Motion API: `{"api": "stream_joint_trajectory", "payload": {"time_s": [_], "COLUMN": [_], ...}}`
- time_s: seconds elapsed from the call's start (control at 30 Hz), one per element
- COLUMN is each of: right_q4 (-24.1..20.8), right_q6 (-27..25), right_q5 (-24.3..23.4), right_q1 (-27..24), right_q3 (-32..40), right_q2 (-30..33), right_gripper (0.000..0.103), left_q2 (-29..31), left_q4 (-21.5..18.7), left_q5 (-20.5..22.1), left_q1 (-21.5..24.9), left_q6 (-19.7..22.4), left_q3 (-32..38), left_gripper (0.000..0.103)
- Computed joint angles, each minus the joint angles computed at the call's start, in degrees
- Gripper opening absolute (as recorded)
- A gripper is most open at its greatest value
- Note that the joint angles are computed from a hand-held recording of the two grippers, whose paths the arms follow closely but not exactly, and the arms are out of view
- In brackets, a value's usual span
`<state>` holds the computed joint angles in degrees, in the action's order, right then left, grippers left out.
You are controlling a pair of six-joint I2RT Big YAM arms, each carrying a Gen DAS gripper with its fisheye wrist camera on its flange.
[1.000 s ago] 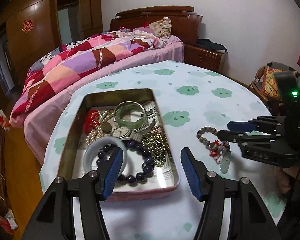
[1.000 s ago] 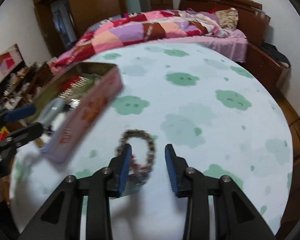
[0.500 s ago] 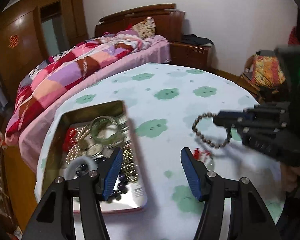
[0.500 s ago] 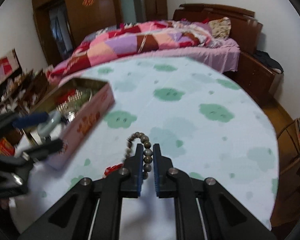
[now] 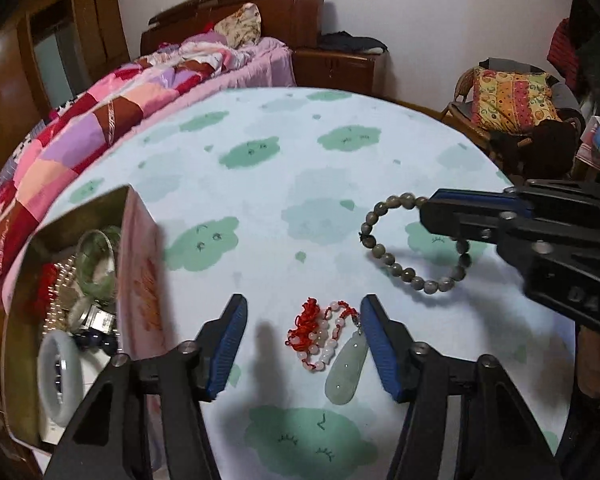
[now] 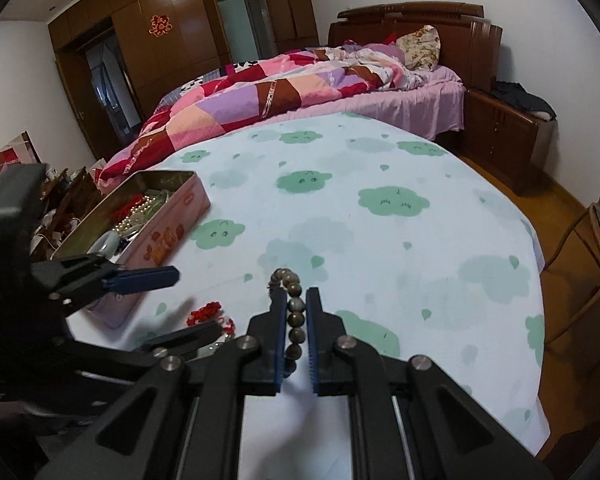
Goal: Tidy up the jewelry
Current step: 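Grasp the red-string jade pendant bracelet with the left tool while the right holds the grey bracelet, then carry both bracelets in both tools over the tin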
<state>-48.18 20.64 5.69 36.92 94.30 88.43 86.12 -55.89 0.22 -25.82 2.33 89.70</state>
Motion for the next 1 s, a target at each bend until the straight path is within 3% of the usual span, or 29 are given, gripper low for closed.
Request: {"api": "stream_joint_trajectory", "payload": {"time_s": [0.17,0.2,0.57,1.0], "right_q4": [0.7,0.8,1.3,0.9], "right_q6": [0.0,0.0,-1.3,-5.0], "right_q5": [0.0,0.1,2.1,1.7], "right_q1": [0.1,0.2,1.7,4.1], "right_q3": [-0.5,-0.6,1.2,10.1], "right_q2": [-0.4,-0.4,-1.5,2.1], "right_gripper": [0.012,0.012,0.012,0.012], "left_q2": [0.4,0.4,-6.2,-10.5], "left_q4": [-0.6,-1.3,1.4,1.6], "left_q5": [5.2,5.7,9.0,11.4], "left_q1": [1.0,1.0,3.7,10.0], "left_q6": [-1.4,-1.1,-2.0,-0.8], "left_q3": [-0.1,0.1,-1.2,4.4], "left_gripper": [0.026,0.007,0.006,0.006]}}
